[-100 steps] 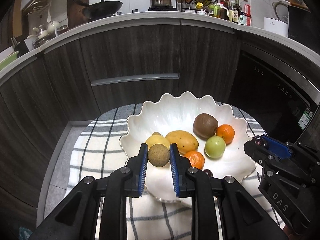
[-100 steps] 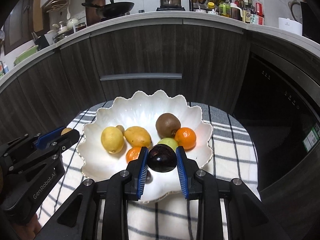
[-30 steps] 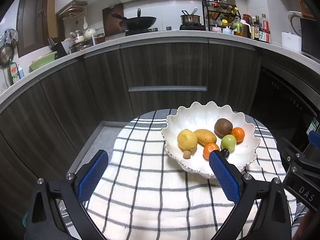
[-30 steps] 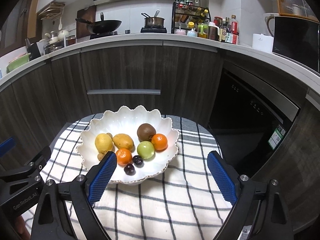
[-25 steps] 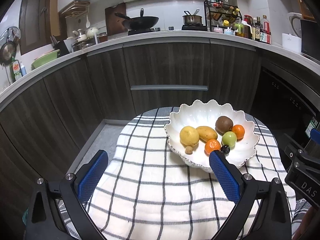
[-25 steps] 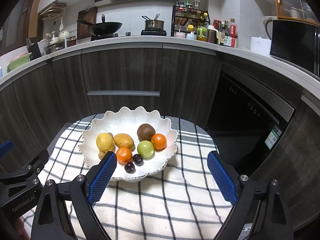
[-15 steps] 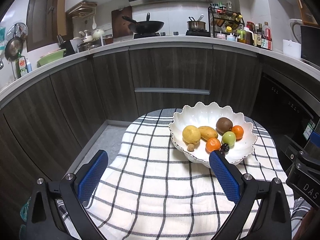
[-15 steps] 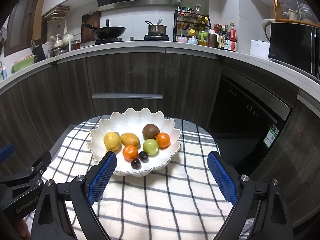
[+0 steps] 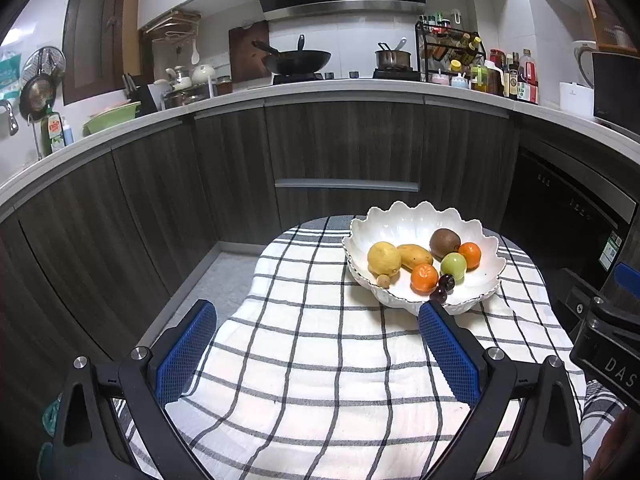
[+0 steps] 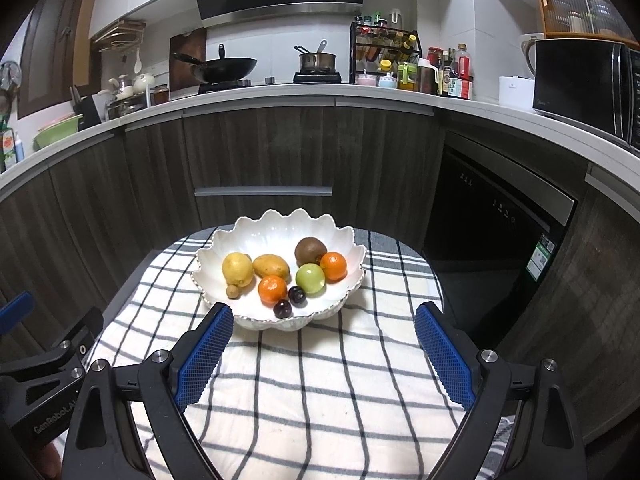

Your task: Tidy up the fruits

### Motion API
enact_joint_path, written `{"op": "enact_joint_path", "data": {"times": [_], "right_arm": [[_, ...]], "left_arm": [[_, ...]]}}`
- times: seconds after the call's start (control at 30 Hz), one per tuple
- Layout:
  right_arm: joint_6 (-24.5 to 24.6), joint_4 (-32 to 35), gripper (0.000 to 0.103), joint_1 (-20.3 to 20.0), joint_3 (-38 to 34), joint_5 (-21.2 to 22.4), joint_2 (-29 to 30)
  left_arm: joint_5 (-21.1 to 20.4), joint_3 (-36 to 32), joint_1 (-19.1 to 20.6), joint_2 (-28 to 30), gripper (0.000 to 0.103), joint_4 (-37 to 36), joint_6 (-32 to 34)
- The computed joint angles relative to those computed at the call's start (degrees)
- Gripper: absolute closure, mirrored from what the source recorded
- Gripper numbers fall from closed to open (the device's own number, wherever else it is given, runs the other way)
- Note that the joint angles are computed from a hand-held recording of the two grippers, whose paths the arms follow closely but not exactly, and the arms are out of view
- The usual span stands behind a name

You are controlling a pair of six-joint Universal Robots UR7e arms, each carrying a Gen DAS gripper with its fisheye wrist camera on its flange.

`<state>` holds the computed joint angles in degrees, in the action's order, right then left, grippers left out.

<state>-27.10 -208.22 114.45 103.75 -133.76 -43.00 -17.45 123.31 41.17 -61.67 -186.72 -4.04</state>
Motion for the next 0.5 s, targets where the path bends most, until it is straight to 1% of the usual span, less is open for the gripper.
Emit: {"op": "enact_joint_path", "data": {"times": [0.17, 0.33, 0.5], "right_arm": [[0.8, -0.83, 0.01, 0.0, 1.9, 0.93, -0.88], [0.29, -2.7, 0.01, -0.12, 2.82, 1.18, -1.21], [0.62, -3.08, 0.01, -0.26, 3.52, 1.18, -1.64]], "left_arm": [[0.14, 1.64, -0.87, -1.25, 0.0, 2.06, -2.67], [0.52, 2.2, -1.56, -0.94, 0.0, 0.72, -1.74], [0.31, 2.44, -1.76, -0.98, 0.0, 0.61, -1.65]]}}
